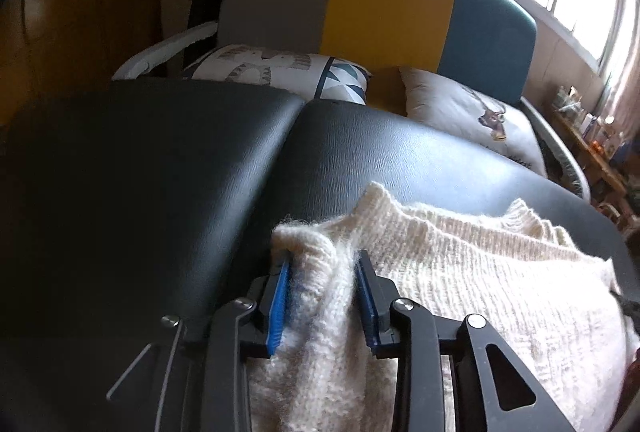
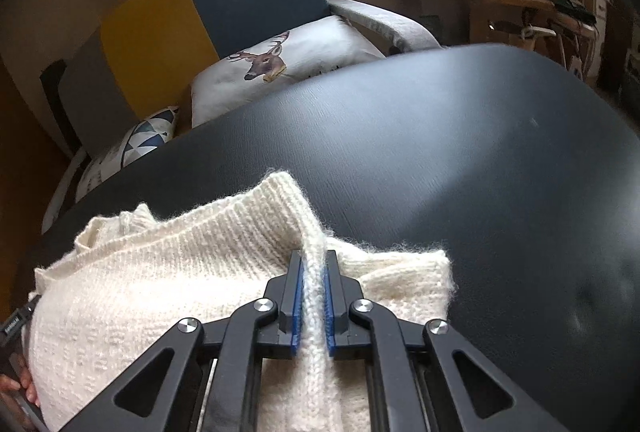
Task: Fold clothes
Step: 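Lay the sweater down with both grippers and open them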
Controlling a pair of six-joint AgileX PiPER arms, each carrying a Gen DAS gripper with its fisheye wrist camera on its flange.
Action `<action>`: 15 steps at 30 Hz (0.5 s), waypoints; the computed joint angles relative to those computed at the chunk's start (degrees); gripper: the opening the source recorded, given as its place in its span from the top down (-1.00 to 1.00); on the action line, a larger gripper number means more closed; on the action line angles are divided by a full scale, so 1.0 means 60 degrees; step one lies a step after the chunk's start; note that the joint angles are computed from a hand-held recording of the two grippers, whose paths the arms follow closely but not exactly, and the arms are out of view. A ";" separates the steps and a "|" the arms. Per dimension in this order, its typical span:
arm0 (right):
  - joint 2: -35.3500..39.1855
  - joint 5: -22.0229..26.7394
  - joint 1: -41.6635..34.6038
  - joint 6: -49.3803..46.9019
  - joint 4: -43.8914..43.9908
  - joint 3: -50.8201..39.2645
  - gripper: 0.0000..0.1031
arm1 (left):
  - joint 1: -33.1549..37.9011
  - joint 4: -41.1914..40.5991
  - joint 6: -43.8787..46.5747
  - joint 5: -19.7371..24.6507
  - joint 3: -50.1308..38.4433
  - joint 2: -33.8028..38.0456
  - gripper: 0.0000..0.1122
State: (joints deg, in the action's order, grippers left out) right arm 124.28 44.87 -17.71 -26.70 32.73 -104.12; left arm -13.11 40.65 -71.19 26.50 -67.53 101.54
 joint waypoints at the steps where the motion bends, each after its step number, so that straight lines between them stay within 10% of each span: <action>1: -0.0202 -0.0033 -0.0131 -0.0208 0.0230 0.0360 0.89 | -0.0071 0.0192 -0.0322 -0.0127 0.0363 -0.0243 0.40; 15: -0.2332 -0.0693 -0.0338 -0.0935 -0.1126 0.3109 0.68 | -0.2319 0.0663 -0.2067 0.2508 0.1276 -0.1524 0.15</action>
